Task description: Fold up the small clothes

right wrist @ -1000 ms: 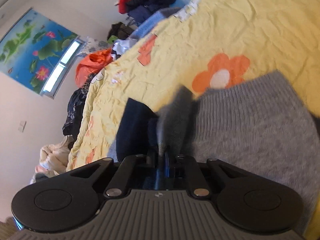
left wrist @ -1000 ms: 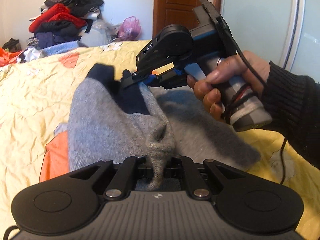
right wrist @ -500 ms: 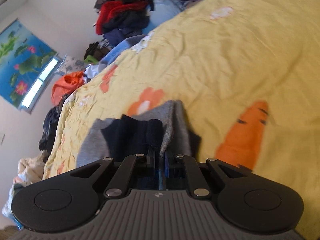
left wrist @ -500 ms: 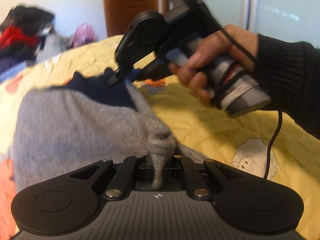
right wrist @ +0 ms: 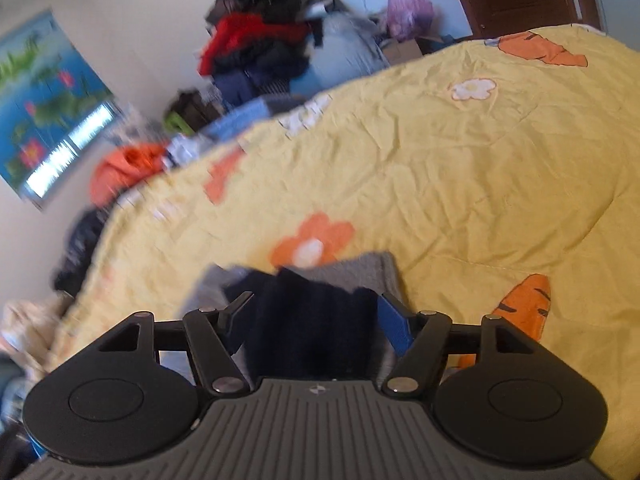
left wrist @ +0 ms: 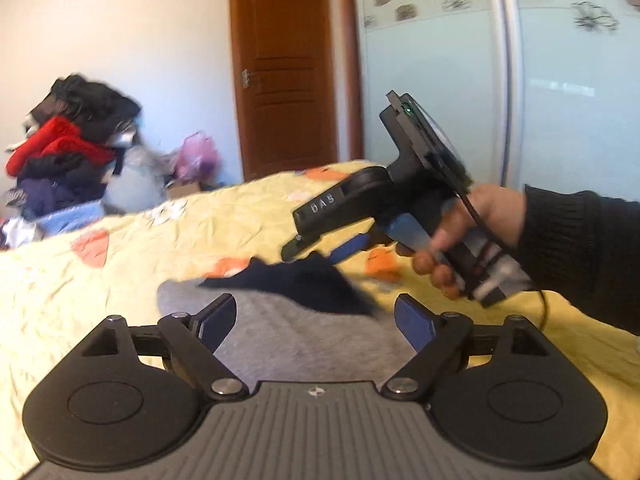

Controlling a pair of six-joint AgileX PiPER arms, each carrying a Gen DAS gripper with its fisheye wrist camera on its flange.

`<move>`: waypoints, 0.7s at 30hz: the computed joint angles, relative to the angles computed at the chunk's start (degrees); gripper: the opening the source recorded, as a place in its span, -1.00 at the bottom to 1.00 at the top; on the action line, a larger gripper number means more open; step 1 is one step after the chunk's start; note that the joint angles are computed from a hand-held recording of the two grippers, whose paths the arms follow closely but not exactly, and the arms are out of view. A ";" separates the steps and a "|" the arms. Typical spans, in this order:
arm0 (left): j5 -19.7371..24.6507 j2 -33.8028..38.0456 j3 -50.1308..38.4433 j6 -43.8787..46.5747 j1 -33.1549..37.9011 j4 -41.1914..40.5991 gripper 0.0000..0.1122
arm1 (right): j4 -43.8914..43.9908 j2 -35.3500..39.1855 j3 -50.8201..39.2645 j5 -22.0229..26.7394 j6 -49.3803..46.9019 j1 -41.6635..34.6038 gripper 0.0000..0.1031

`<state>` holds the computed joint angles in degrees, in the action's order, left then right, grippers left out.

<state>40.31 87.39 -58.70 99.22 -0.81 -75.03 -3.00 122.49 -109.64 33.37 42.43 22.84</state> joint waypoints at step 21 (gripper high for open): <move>-8.60 17.19 -21.24 -20.57 -5.19 12.19 0.66 | -3.77 -6.72 12.33 -19.96 11.16 2.21 0.24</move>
<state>31.71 104.58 -79.94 78.65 -6.00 -62.84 -6.77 115.76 -97.31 13.41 53.60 25.04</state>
